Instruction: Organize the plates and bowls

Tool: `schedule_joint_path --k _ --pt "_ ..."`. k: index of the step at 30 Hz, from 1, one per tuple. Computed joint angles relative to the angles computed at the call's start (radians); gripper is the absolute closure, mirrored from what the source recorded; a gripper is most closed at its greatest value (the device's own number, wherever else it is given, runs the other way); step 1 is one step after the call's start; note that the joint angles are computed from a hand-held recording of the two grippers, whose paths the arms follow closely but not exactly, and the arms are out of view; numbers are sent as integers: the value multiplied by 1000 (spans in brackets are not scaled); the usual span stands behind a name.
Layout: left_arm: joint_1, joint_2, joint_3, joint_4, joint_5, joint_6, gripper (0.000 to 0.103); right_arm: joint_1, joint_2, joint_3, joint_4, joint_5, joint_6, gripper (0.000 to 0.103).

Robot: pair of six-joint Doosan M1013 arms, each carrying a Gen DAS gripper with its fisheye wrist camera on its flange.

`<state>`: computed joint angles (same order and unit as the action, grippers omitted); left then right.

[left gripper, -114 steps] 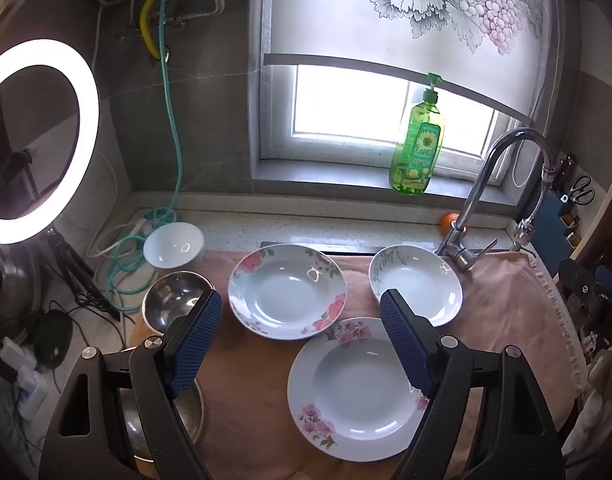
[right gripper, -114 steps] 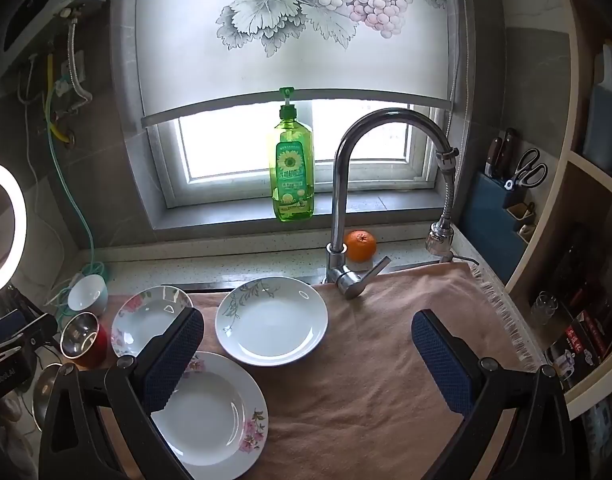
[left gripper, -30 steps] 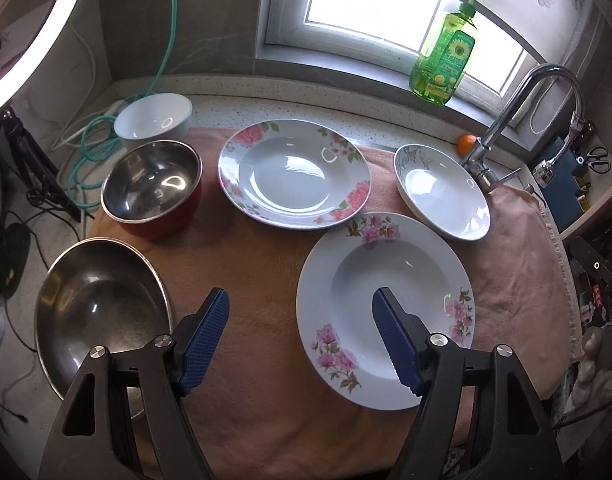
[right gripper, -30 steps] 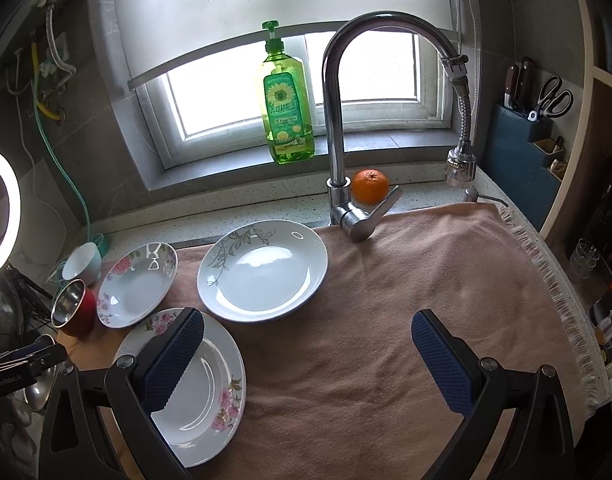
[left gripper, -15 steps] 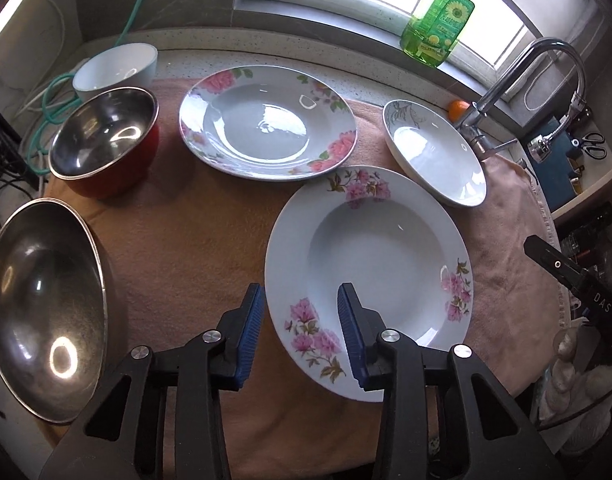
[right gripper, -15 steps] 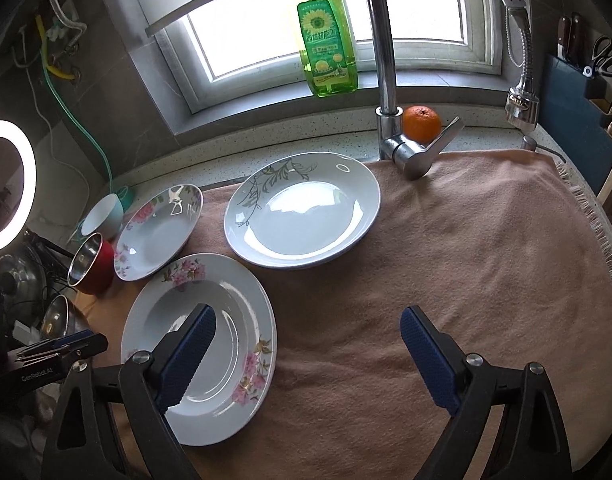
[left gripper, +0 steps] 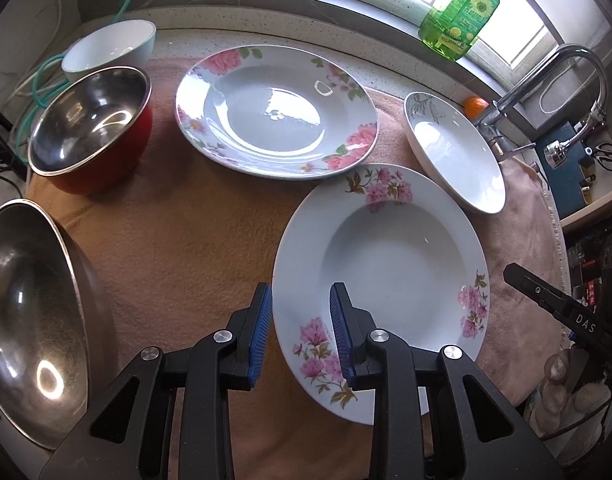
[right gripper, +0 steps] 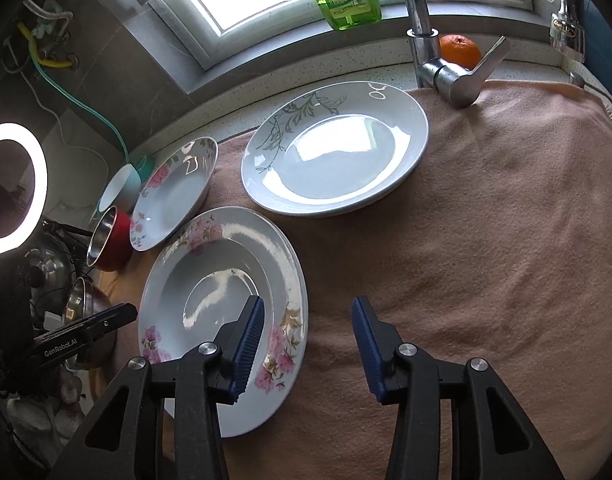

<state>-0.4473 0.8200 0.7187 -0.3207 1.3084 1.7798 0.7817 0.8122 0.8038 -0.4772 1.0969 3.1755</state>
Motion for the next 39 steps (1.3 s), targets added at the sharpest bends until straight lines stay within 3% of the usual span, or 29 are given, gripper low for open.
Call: schedule_joint_path --k 5,8,18,23,32,39 --pt "0 18 -25 -5 28 -13 85 -12 -5 20 42 -40 5 75" --pt "1 23 -34 -1 29 -18 85 -16 -2 18 63 -46 -11 83" --pt "4 33 -47 19 45 -39 85 -24 -5 37 92 -81 10 83" --pt "6 31 -42 13 34 -40 94 -27 -4 37 100 -91 6 83" --pt "9 34 -44 -3 37 -32 94 -31 1 32 126 -100 -10 84" --pt "12 38 -51 -13 44 -36 94 -34 -1 37 142 -125 -21 91"
